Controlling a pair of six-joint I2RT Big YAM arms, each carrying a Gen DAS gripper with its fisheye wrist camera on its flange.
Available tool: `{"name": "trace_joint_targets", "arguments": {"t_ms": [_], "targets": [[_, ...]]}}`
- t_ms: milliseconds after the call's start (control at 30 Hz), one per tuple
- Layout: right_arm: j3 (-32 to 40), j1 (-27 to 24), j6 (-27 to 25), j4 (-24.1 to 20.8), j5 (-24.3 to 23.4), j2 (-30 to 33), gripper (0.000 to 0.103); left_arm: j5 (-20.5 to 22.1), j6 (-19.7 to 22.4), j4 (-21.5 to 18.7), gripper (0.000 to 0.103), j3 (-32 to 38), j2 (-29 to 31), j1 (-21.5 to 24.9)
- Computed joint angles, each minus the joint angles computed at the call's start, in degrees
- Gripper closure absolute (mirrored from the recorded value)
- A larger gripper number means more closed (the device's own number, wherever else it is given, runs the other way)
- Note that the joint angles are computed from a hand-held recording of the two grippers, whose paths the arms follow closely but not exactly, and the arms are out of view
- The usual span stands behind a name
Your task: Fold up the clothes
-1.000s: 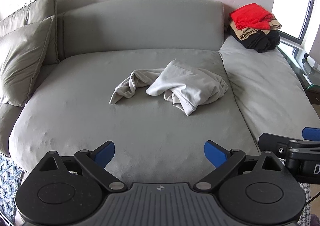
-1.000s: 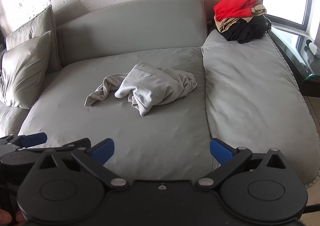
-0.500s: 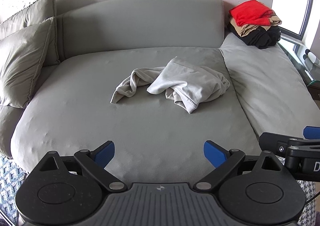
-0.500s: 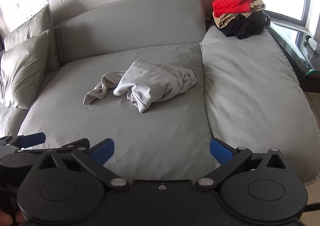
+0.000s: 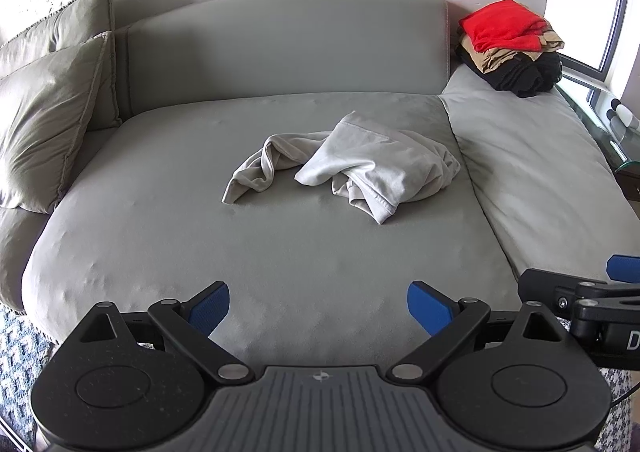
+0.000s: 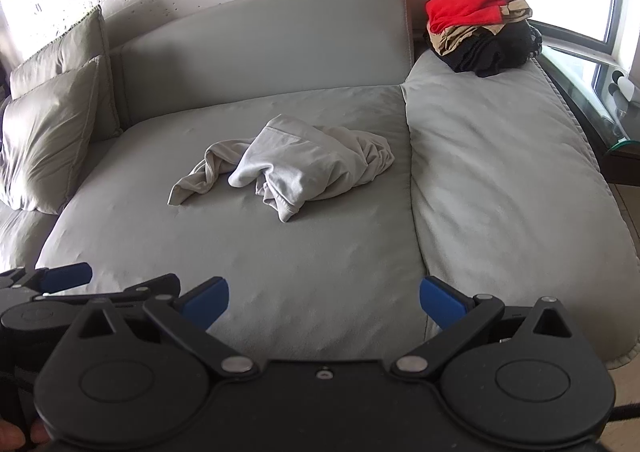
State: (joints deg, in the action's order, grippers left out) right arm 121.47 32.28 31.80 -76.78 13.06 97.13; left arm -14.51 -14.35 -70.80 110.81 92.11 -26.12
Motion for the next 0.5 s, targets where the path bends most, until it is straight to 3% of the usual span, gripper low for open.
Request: {"name": "trace_joint_targets", "arguments": {"t_ms": [500], "targets": [[-0.64,0.12,0.62,0.38,0.04,-0.43,0.0,0.01,0.28,-0.2,0.008,0.2,-0.06,-0.03]]}}
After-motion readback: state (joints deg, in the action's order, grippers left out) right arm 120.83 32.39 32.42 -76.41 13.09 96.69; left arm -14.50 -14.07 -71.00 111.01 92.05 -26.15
